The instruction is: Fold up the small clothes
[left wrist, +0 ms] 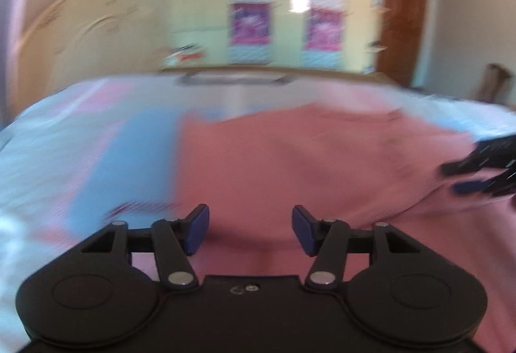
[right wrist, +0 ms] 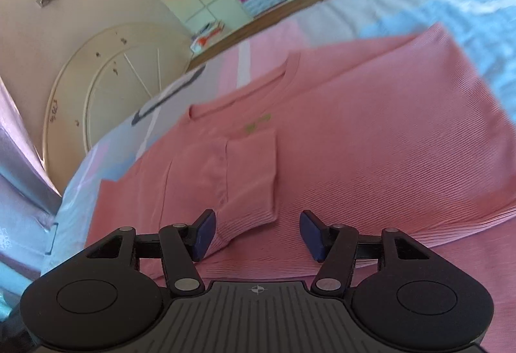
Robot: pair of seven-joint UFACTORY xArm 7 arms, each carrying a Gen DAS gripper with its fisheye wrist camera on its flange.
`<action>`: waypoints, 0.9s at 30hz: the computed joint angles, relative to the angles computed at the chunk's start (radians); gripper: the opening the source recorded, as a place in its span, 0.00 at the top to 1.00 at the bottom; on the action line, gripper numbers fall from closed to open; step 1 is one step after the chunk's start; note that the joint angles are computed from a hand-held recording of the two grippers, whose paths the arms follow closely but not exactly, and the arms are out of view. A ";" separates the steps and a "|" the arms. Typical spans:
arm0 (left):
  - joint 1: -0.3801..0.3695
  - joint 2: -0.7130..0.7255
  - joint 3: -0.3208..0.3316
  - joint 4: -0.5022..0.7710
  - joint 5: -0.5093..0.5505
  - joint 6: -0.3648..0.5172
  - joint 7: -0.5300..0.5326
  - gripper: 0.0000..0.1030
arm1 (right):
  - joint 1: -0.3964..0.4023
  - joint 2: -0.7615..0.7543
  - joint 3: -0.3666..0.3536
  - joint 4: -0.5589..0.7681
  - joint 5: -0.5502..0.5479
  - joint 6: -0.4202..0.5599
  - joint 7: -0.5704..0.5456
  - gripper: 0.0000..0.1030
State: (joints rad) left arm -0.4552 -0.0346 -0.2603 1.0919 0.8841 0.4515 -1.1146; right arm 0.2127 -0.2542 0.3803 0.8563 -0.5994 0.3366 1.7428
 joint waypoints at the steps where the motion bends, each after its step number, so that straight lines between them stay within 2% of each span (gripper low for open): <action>1: 0.005 -0.014 0.010 -0.019 -0.053 0.022 0.036 0.61 | -0.011 0.017 0.009 0.012 -0.020 0.003 0.013 0.43; 4: 0.026 0.008 0.018 -0.017 -0.057 0.032 0.030 0.61 | -0.004 0.061 0.008 0.061 -0.067 0.038 0.018 0.46; 5: 0.030 0.021 0.024 -0.013 -0.055 0.017 0.028 0.61 | 0.007 0.073 0.000 0.078 -0.073 0.055 0.008 0.64; 6: 0.033 0.034 0.031 -0.007 -0.065 -0.005 0.036 0.61 | 0.024 0.088 -0.014 0.092 -0.063 0.068 -0.019 0.73; 7: 0.034 0.050 0.038 0.000 -0.052 -0.028 0.029 0.61 | 0.042 0.102 -0.030 0.107 -0.045 0.083 -0.052 0.86; 8: 0.033 0.070 0.044 0.014 -0.042 -0.036 0.027 0.62 | 0.055 0.117 -0.042 0.122 -0.042 0.090 -0.070 0.93; 9: 0.029 0.084 0.053 0.026 -0.026 -0.041 0.016 0.65 | 0.068 0.123 -0.052 0.133 -0.045 0.101 -0.086 0.93; 10: 0.027 0.093 0.063 0.030 -0.021 -0.058 0.008 0.79 | 0.080 0.126 -0.057 0.148 -0.055 0.124 -0.107 0.94; 11: 0.028 0.098 0.071 0.034 -0.043 -0.076 0.025 0.88 | 0.089 0.122 -0.058 0.163 -0.081 0.147 -0.114 0.94; 13: 0.025 0.103 0.081 0.028 -0.072 -0.101 0.057 0.90 | 0.094 0.091 -0.044 0.185 -0.180 0.205 -0.086 0.94; 16: 0.024 0.072 0.090 -0.014 -0.072 -0.122 0.073 0.91 | 0.084 -0.003 -0.003 0.161 -0.309 0.321 0.026 0.94; 17: 0.026 0.065 0.088 -0.022 -0.078 -0.125 0.082 0.91 | 0.071 -0.029 0.016 0.140 -0.297 0.353 0.029 0.94; 18: 0.028 0.064 0.086 -0.024 -0.082 -0.128 0.090 0.91 | 0.096 -0.029 -0.007 0.125 -0.251 0.374 -0.010 0.94; 19: 0.031 0.064 0.085 -0.025 -0.091 -0.131 0.100 0.91 | 0.129 -0.020 -0.047 0.104 -0.170 0.368 -0.063 0.94; 21: 0.036 0.058 0.082 -0.031 -0.115 -0.135 0.130 0.91 | 0.093 -0.041 -0.029 0.043 -0.089 0.310 -0.059 0.94; 27: 0.042 0.064 0.080 -0.026 -0.169 -0.143 0.202 0.91 | 0.086 -0.053 0.012 0.028 -0.126 0.328 -0.006 0.94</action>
State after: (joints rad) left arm -0.4135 0.0294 -0.1800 1.0656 0.7149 0.3090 -0.9131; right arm 0.2985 -0.3071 0.3927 0.8838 -0.7256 0.6645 1.7370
